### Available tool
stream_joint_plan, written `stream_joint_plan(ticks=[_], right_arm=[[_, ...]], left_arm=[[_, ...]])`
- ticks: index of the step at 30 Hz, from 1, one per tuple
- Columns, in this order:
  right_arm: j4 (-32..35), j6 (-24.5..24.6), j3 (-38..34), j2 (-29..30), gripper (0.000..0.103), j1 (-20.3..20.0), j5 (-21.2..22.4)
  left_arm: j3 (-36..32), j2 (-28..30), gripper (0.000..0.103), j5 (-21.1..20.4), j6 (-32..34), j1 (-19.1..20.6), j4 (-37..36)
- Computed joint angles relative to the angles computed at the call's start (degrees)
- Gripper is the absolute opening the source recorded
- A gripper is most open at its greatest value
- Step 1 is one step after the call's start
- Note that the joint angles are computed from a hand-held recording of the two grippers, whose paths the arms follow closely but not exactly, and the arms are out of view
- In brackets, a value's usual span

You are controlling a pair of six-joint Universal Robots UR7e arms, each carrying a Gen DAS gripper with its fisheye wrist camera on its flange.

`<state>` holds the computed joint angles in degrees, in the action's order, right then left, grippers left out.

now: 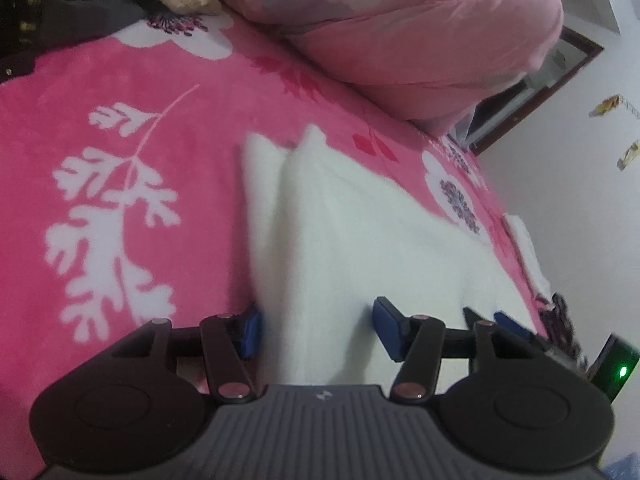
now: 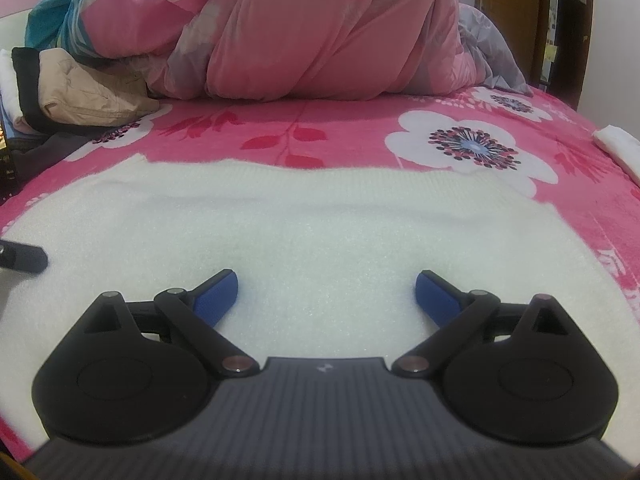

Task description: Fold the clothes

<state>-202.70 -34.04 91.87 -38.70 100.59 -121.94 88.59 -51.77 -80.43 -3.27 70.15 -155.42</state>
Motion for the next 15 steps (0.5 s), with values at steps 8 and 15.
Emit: stream_joint_plan(ticks=[8,15], right_arm=[[0.01,0.14,0.01,-0.01,0.097,0.02,-0.04],[0.10,0.23,-0.19,0.12,0.097,0.10,-0.28]], left_arm=[[-6.05,3.62,0.053,-5.15,-1.57,2.01,2.41],[-7.62,4.69,0.041,-8.45,-4.15,3.48,2.37]])
